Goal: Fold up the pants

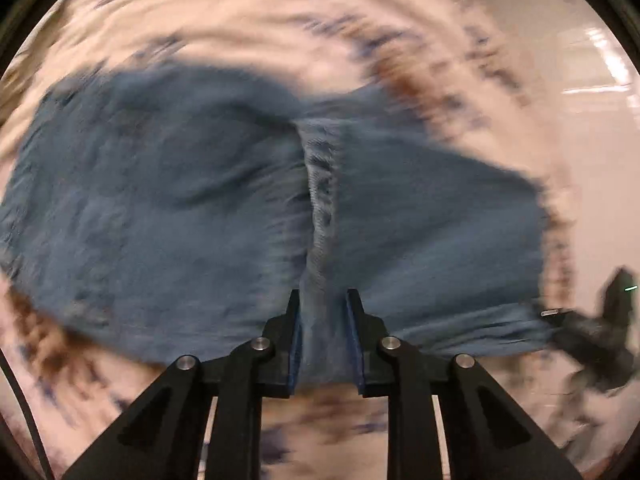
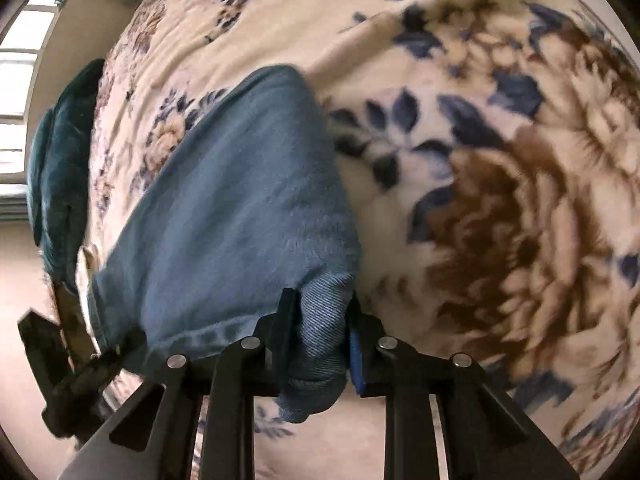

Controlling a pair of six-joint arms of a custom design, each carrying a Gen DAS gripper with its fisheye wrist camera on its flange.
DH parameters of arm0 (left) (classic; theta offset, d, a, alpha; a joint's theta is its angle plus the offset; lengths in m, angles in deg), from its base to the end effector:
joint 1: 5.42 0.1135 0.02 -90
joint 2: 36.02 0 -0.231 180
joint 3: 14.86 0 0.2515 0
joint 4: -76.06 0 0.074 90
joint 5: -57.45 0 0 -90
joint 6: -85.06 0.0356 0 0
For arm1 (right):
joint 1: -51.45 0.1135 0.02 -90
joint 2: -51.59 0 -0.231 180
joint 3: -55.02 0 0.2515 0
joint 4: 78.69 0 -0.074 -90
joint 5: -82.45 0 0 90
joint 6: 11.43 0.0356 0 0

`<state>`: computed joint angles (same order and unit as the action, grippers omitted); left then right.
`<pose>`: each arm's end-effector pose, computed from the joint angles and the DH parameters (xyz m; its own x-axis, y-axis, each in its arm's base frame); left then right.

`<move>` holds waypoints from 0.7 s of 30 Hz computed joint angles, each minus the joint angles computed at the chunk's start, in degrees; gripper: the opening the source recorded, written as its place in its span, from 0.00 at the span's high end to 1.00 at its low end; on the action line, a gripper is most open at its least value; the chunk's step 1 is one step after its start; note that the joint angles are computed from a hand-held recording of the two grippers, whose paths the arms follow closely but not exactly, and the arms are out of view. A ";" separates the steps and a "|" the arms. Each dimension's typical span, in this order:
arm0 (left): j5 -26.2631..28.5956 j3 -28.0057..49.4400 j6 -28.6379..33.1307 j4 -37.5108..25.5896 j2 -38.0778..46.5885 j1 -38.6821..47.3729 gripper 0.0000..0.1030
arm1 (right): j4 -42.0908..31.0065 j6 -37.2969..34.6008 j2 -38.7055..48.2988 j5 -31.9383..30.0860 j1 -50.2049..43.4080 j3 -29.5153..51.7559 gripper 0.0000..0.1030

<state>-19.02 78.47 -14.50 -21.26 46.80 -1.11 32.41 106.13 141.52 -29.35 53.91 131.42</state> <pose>0.2444 0.0101 0.2801 -0.9718 -0.2352 -0.0161 -0.2246 0.9445 -0.2396 0.2775 0.0252 0.1795 -0.9190 0.3905 0.0535 0.3796 0.8402 0.3873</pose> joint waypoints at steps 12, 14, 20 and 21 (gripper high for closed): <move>3.01 10.80 -0.44 -4.38 -0.85 -1.78 0.30 | -14.55 -22.91 2.21 -2.85 2.99 15.62 0.51; 6.23 8.99 -1.85 -0.71 1.14 -4.65 0.30 | -15.75 -28.21 8.75 3.65 9.25 20.23 0.54; 8.66 2.52 -0.58 1.17 6.50 -8.51 0.30 | -17.28 -37.05 11.29 2.69 14.83 18.58 0.99; 7.90 1.48 0.86 0.81 5.19 -8.92 0.30 | -18.12 -38.39 9.57 1.98 15.44 16.73 0.99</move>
<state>-11.12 79.95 -13.64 -20.45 51.99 -10.03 14.29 67.73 151.09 -27.37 69.36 148.15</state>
